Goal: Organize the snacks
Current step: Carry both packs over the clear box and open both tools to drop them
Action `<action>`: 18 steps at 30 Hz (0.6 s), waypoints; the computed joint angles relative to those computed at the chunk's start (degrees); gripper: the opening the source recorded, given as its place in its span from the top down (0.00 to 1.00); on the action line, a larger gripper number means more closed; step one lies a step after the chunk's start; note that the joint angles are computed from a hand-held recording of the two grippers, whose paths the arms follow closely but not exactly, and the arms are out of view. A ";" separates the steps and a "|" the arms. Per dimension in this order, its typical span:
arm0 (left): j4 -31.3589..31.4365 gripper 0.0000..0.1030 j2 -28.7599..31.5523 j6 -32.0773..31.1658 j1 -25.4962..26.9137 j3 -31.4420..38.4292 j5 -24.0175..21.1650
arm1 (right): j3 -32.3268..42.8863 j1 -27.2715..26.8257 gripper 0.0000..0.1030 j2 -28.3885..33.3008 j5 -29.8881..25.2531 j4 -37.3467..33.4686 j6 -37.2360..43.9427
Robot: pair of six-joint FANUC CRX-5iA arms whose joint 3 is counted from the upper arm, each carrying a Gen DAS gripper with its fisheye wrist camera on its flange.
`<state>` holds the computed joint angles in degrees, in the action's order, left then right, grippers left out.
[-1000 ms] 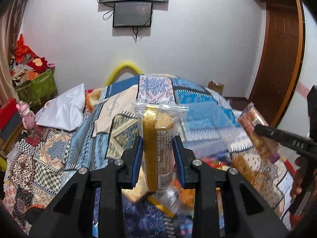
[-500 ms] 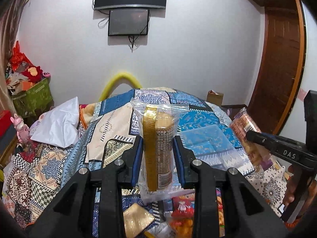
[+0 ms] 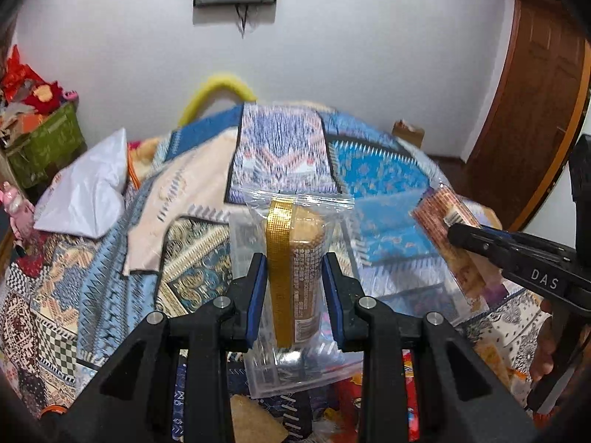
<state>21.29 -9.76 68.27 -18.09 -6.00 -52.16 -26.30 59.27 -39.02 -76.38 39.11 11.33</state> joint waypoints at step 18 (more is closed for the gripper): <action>-3.96 0.78 5.52 3.91 -2.16 4.57 -2.57 | 4.10 -8.14 0.77 5.65 0.48 -12.44 10.69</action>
